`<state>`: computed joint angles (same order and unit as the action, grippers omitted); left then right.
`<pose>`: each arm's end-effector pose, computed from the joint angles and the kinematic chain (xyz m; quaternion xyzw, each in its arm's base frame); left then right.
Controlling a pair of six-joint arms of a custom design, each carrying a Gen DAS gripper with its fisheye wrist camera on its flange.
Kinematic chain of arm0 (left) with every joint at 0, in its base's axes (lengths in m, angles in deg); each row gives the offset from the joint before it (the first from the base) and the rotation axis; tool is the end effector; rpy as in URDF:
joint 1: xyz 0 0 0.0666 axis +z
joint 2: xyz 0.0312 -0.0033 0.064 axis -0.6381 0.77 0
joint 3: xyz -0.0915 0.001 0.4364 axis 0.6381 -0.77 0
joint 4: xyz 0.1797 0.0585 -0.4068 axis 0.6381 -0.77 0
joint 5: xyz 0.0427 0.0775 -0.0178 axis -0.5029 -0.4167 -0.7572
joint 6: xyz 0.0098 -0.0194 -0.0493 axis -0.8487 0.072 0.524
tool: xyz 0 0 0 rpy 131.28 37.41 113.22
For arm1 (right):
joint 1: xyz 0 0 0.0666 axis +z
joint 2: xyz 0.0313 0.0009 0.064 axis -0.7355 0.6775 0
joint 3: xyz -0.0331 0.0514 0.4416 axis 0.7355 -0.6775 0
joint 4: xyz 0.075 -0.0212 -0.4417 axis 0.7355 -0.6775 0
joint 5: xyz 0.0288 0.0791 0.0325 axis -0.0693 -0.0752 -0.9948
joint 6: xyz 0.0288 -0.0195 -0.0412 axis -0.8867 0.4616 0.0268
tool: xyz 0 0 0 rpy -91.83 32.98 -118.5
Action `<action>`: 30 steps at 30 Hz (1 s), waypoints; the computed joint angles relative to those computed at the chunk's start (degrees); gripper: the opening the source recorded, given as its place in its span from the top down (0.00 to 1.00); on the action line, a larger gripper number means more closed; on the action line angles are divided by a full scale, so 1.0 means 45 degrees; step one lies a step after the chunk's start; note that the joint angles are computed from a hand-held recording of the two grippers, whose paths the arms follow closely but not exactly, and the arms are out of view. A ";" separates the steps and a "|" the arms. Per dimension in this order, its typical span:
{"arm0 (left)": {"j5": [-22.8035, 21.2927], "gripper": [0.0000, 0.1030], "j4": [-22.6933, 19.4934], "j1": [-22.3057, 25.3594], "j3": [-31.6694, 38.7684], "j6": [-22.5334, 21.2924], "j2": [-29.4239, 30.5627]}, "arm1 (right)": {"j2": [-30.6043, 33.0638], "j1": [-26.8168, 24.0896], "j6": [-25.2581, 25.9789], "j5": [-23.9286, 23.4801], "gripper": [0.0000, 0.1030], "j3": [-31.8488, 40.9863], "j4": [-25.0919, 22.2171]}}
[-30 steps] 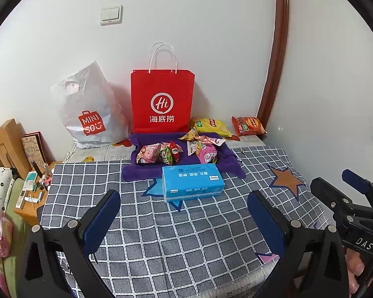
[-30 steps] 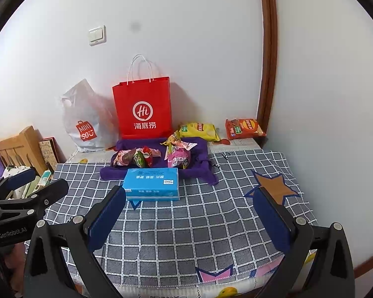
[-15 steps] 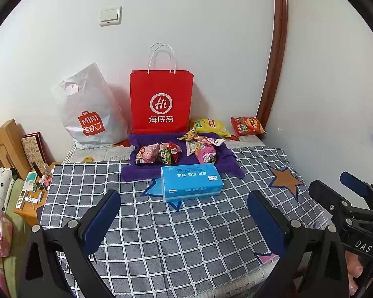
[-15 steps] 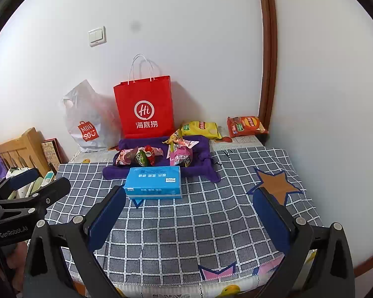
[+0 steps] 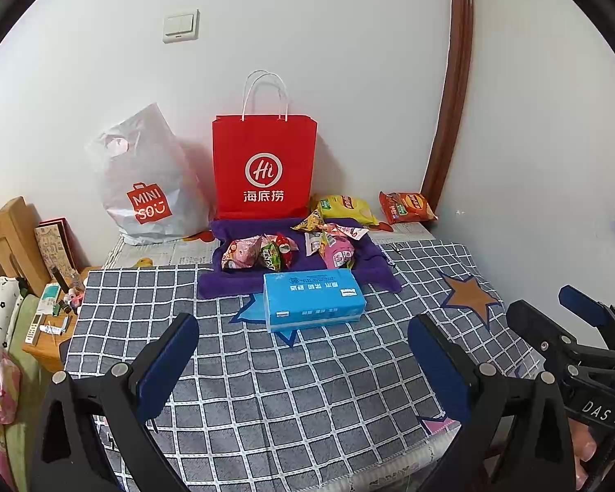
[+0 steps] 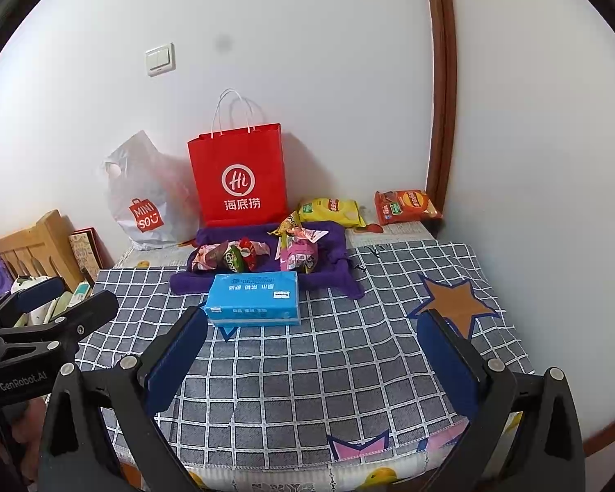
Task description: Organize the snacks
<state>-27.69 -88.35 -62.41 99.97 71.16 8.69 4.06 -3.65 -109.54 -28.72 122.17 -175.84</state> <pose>0.4658 -0.2019 0.6902 0.2148 0.8700 -0.1532 0.4165 0.3688 0.3164 0.7207 0.2017 0.8776 -0.0767 0.4282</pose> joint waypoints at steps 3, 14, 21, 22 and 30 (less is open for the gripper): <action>-0.0027 0.00 0.0005 -0.0007 0.0003 0.0019 0.0003 | -0.0009 0.0006 -0.0016 -0.0026 0.02 -0.0009 -0.0001; -0.0058 0.00 0.0043 -0.0038 -0.0144 0.0101 -0.0089 | -0.0021 0.0020 -0.0003 -0.0069 0.02 -0.0024 0.0024; -0.0043 0.00 0.0054 -0.0016 -0.0174 0.0111 -0.0104 | 0.0064 0.0080 0.0002 -0.0071 0.02 0.0067 -0.0028; -0.0054 0.00 0.0052 -0.0034 -0.0185 0.0137 -0.0115 | 0.0067 0.0088 0.0006 -0.0068 0.02 0.0075 -0.0015; -0.0017 0.00 0.0071 0.0001 -0.0191 0.0100 -0.0106 | 0.0051 0.0096 -0.0018 -0.0086 0.02 0.0042 0.0013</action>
<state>-27.77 -88.03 -62.41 99.11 71.61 8.22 4.29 -3.21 -109.62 -29.11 122.36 -175.78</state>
